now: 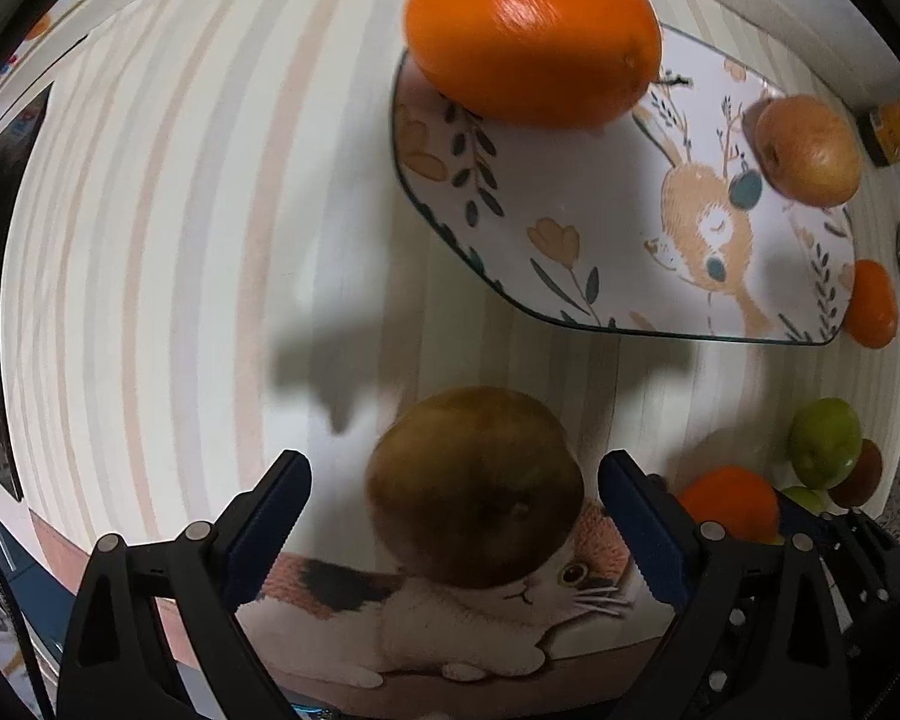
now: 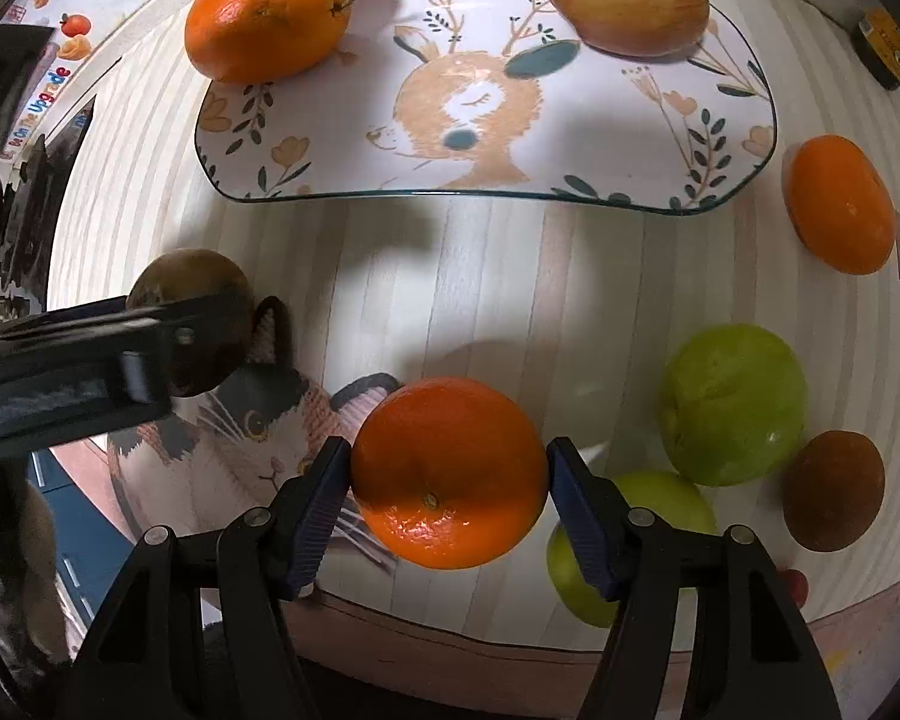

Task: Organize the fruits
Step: 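Grasp a tangerine with the right tool while the left tool grasps a brown round fruit, then carry both fruits onto the floral plate and open both tools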

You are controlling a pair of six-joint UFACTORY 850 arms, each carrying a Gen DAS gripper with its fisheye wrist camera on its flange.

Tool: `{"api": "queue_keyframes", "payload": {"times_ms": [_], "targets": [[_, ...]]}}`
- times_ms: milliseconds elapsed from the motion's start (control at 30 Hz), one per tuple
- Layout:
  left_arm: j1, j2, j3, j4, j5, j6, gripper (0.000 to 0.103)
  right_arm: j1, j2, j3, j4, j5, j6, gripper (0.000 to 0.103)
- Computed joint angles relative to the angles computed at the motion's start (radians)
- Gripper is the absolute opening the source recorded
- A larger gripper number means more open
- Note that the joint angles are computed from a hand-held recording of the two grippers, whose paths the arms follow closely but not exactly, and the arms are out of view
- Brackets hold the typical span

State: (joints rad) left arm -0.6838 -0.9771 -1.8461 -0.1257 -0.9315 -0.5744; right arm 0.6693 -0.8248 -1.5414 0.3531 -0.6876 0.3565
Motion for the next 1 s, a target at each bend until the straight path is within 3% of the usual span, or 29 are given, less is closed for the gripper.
{"api": "queue_keyframes", "payload": {"times_ms": [33, 67, 100, 467, 867, 1000], "targets": [[-0.002, 0.002, 0.005, 0.006, 0.014, -0.001, 0.087, 0.0, -0.001, -0.002, 0.002, 0.0, 0.0, 0.069], [-0.003, 0.006, 0.012, 0.008, 0.028, 0.001, 0.069, 0.0, -0.003, -0.004, 0.002, -0.001, 0.002, 0.069], [-0.002, 0.015, 0.026, -0.012, 0.048, 0.013, 0.067, 0.001, -0.004, -0.006, 0.002, -0.002, 0.004, 0.069], [-0.005, 0.17, 0.261, 0.051, 0.126, -0.082, 0.067, 0.008, 0.019, 0.028, -0.003, 0.023, 0.003, 0.069], [0.003, 0.224, 0.355, 0.075, 0.187, -0.134, 0.067, 0.024, 0.019, 0.014, -0.053, 0.003, 0.022, 0.069], [-0.022, 0.234, 0.343, 0.119, 0.198, -0.18, 0.067, 0.027, 0.039, 0.03, -0.04, 0.028, 0.023, 0.069]]}}
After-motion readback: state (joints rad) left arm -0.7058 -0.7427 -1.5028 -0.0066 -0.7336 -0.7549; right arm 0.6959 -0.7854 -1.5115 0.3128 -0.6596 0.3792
